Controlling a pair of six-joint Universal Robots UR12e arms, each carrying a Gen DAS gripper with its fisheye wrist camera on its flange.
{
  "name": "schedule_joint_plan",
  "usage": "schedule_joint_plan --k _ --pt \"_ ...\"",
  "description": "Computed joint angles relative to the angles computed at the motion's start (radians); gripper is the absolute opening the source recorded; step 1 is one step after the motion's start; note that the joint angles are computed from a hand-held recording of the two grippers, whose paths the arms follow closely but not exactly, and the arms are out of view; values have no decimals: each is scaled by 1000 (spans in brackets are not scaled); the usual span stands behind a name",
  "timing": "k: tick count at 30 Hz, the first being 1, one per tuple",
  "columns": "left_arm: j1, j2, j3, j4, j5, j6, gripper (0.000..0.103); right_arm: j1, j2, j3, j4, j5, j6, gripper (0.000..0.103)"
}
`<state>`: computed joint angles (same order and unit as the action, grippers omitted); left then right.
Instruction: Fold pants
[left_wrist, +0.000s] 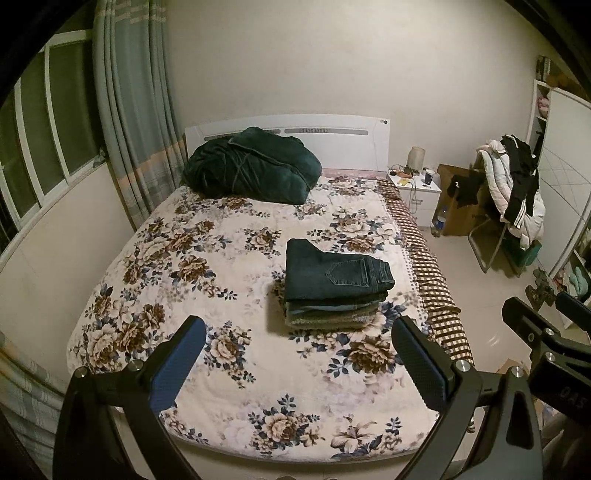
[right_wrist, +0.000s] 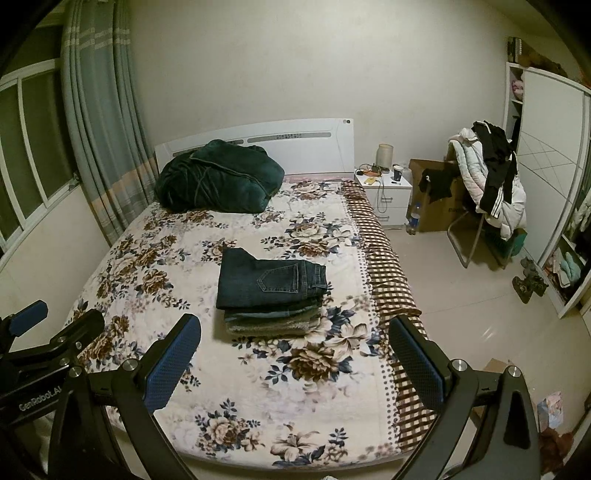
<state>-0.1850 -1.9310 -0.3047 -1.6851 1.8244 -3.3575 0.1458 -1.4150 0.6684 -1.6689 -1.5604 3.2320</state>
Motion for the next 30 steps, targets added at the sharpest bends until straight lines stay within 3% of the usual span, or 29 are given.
schedule_joint_plan --k 13,30 --pt "0 -36 72 -20 11 -1 103 -4 3 -5 -1 7 -1 103" --pt "-7 -17 43 -8 24 -11 103 6 18 -29 3 8 -10 103"
